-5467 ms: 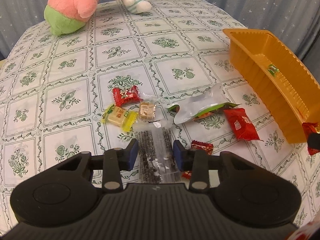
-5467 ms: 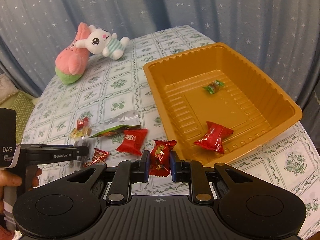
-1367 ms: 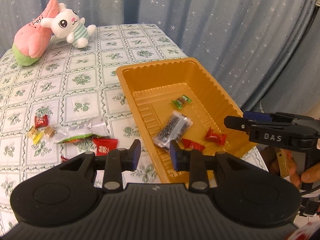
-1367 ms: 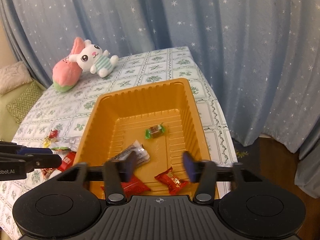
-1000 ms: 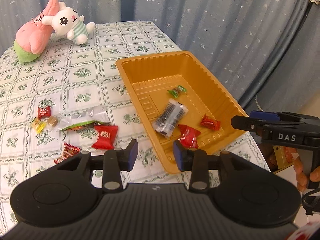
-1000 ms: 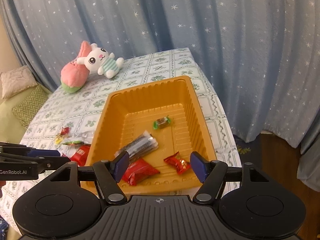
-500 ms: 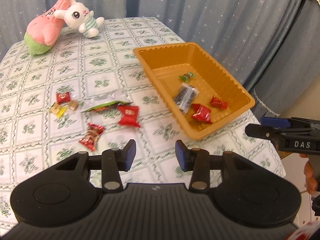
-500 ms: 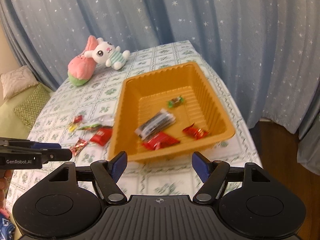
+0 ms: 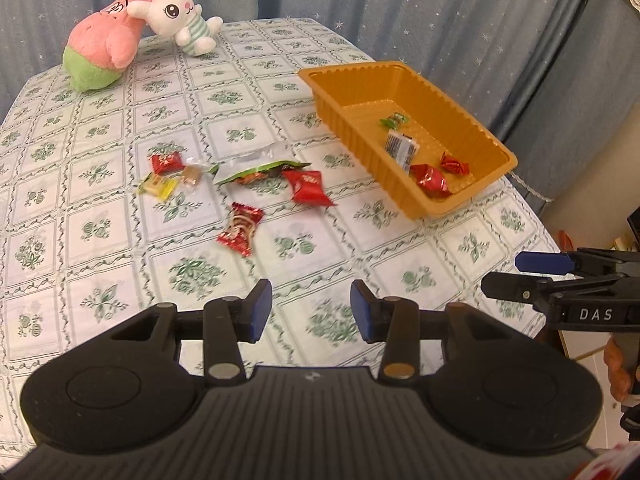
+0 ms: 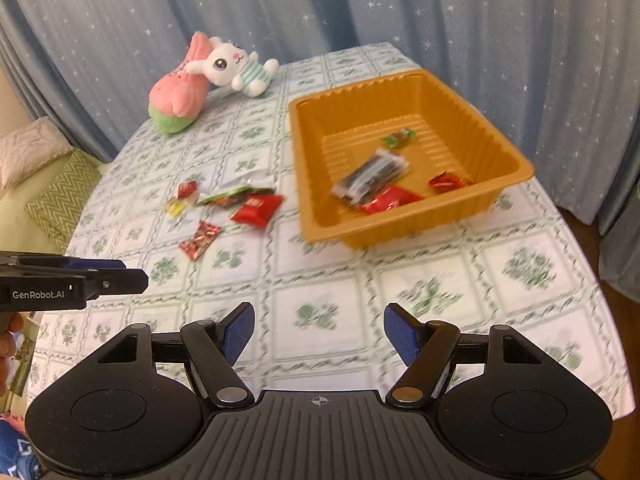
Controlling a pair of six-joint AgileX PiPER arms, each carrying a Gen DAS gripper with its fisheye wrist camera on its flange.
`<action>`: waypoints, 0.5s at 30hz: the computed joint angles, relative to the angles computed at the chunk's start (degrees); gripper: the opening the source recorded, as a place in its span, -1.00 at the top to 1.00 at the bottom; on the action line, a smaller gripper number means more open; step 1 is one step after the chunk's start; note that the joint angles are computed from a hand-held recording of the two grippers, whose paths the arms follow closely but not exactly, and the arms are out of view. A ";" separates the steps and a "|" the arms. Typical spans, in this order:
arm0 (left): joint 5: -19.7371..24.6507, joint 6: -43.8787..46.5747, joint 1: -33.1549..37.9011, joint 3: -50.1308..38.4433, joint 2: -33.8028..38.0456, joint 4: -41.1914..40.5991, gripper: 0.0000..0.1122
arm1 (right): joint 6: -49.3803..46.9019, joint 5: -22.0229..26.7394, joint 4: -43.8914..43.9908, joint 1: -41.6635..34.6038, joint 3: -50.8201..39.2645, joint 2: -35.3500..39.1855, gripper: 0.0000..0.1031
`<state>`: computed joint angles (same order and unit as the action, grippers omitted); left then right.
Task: Organize snacks
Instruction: 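Move both open grippers back toward the candies on the tablecloth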
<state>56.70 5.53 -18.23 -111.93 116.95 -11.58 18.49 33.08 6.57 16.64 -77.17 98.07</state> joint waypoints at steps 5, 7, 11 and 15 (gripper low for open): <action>-0.62 4.65 2.44 3.01 -1.53 -2.36 0.30 | 8.73 -0.39 -5.76 4.26 -0.74 1.10 -0.39; -0.79 6.32 3.43 3.97 -1.99 -3.18 0.30 | 11.79 -0.31 -7.74 5.66 -1.33 1.77 -0.39; -1.08 8.67 4.96 5.19 -2.33 -3.99 0.30 | 16.21 -0.20 -10.68 7.88 -2.70 3.35 -0.39; -1.75 10.46 5.95 5.89 -1.99 -4.49 0.30 | 19.62 0.05 -13.63 9.67 -4.70 5.38 -0.38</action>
<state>54.94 15.99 -12.28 -106.03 114.96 -16.08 38.11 33.13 -7.06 26.31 -81.87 103.45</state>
